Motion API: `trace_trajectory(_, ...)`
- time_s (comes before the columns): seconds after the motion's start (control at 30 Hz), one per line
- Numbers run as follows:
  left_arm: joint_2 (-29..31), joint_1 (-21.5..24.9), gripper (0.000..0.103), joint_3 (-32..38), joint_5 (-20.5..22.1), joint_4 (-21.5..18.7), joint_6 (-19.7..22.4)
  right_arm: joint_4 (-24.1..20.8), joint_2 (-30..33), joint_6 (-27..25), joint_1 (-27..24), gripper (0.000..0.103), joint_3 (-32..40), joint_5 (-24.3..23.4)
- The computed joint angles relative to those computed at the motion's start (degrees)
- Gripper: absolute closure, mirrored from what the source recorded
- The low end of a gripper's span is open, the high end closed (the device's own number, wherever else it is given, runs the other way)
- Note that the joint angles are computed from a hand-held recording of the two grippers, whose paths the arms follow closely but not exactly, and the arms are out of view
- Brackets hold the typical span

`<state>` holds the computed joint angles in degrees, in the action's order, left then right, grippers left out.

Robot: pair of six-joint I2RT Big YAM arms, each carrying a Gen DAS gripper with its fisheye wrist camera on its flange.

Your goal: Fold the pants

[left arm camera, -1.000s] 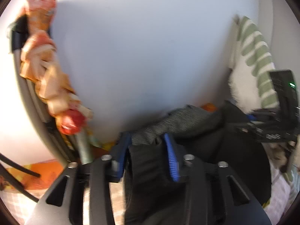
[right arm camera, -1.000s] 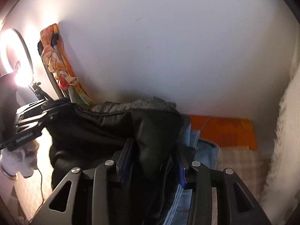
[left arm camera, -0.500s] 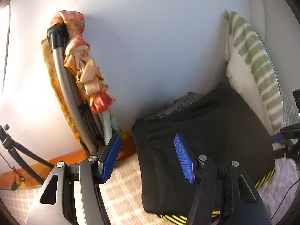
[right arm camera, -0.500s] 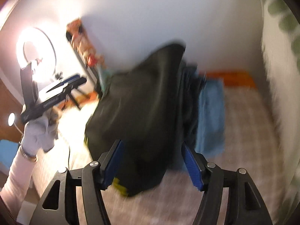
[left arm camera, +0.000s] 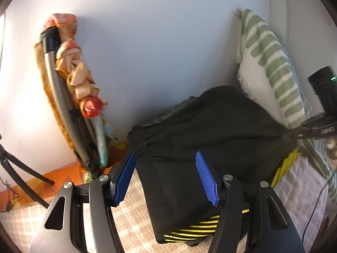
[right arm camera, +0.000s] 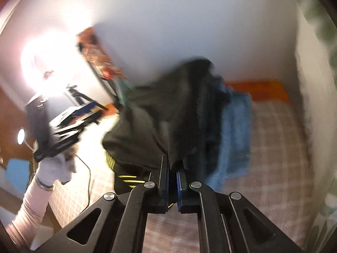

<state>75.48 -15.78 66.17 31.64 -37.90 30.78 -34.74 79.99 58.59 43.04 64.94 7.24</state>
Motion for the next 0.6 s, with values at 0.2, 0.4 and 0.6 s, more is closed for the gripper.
trace_trajectory(0.2,1.11,1.70,0.044,0.57,0.67,-1.79,0.58,-8.00,1.80,3.82,-0.97,0.079,-0.39,3.67)
trace_trajectory(0.4,1.22,5.05,0.044,-0.85,0.63,-4.26,4.71,-3.86,-0.76,-0.97,3.12,0.060,1.18,10.03)
trace_trajectory(0.6,-0.04,7.45,0.043,-3.46,1.11,-5.81,9.21,-10.85,7.16,-14.61,10.77,0.045,9.07,15.85)
